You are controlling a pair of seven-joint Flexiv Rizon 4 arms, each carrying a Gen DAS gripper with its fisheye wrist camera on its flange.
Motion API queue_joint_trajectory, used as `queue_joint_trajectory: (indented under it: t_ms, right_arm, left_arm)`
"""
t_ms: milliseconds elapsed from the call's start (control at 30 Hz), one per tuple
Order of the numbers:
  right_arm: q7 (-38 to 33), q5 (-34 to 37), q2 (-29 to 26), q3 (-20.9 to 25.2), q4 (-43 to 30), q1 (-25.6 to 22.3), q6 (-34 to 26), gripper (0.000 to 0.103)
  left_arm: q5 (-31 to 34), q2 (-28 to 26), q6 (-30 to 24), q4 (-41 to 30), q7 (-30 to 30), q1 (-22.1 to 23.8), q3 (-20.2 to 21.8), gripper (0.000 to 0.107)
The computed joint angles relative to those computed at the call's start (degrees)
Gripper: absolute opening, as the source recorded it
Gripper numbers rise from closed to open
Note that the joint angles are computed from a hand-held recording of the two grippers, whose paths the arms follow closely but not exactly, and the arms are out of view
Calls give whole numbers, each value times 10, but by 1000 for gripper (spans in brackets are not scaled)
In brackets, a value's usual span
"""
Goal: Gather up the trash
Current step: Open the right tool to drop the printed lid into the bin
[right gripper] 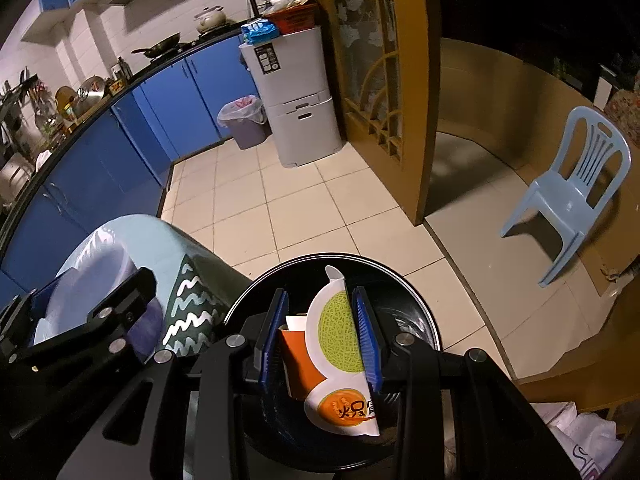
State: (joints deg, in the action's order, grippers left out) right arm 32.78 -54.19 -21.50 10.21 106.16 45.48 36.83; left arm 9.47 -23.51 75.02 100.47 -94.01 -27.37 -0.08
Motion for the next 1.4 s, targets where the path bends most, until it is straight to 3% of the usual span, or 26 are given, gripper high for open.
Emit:
queue_joint_trajectory:
  t_ms: [100, 533, 700, 767, 800, 833, 1200, 1400]
  right_arm:
    - [8, -4, 4, -1, 7, -2, 3, 33]
    - [1, -8, -8, -4, 0, -7, 28, 33]
    - [-36, 7, -30, -8, -25, -4, 31, 35]
    - [-55, 21, -40, -10, -39, 2, 18, 54]
    - [-54, 19, -41, -13, -39, 3, 22, 88]
    - [-48, 9, -40, -17, -36, 4, 34, 95]
    - [-83, 9, -70, -28, -86, 23, 43, 95]
    - [-138, 18, -110, -39, -151, 46, 50, 95]
  left_arm:
    - [-23, 4, 8, 11, 19, 17, -20, 99]
    - [-1, 17, -6, 16, -25, 12, 12, 99]
    - [22, 31, -3, 26, -53, 17, 28, 99]
    - [28, 37, -2, 31, -61, 24, 31, 99]
    - [32, 40, -3, 32, -66, 26, 32, 99]
    - [36, 43, -2, 36, -73, 29, 36, 99]
    - [79, 76, -32, 69, -140, 70, 52, 99]
    - [92, 92, -31, 93, -159, 103, 52, 99]
